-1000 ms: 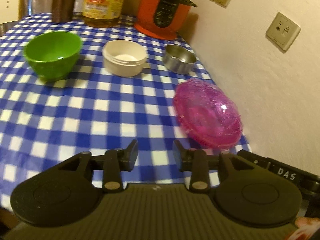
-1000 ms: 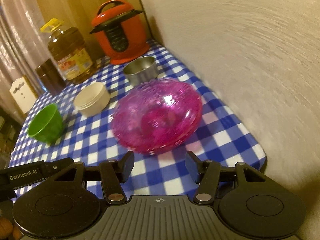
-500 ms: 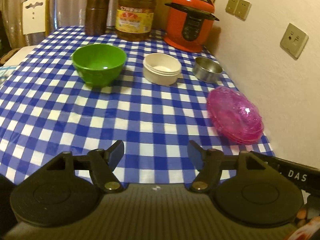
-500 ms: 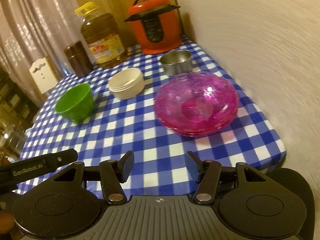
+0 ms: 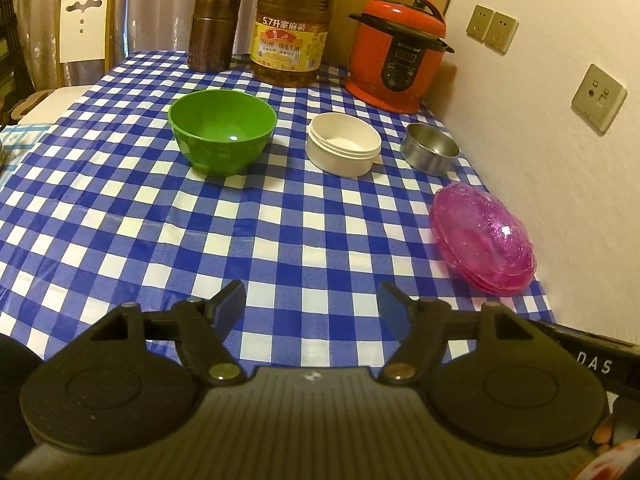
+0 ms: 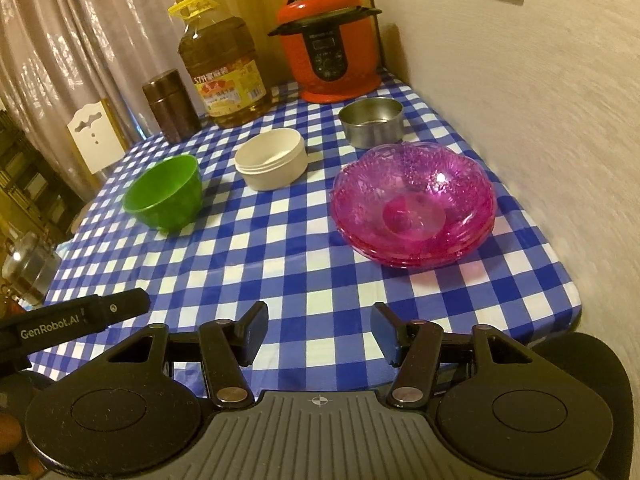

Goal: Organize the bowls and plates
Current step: 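Withdraw both tools and move them toward the white bowl stack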

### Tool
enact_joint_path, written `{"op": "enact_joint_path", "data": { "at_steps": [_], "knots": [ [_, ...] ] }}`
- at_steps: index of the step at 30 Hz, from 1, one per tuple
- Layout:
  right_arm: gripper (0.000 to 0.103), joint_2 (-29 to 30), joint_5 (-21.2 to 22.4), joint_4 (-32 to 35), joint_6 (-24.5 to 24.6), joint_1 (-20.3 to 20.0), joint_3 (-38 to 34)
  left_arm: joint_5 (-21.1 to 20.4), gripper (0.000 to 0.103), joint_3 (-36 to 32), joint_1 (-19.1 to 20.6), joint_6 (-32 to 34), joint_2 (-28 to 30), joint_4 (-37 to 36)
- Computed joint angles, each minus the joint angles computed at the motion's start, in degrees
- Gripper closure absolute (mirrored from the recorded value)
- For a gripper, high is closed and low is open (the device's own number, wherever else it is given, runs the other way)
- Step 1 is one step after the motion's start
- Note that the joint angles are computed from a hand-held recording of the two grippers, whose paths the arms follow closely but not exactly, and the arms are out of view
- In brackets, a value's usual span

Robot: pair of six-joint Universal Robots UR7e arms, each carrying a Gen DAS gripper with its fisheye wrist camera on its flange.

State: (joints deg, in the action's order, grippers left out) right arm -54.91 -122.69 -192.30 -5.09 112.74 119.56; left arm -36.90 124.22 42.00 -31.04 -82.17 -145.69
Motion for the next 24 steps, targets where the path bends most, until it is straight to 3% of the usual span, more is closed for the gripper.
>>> {"op": "enact_joint_path", "data": {
  "at_steps": [12, 24],
  "knots": [
    [0.046, -0.1, 0.2, -0.1, 0.0, -0.4, -0.5, -2.0, 0.033, -1.4, 1.0, 0.0, 1.6, -1.4],
    [0.046, 1.1, 1.6, 0.3, -1.7, -1.1, -6.4, -3.9, 0.034, -6.4, 4.1, 7.0, 7.5, -12.4]
  ]
}}
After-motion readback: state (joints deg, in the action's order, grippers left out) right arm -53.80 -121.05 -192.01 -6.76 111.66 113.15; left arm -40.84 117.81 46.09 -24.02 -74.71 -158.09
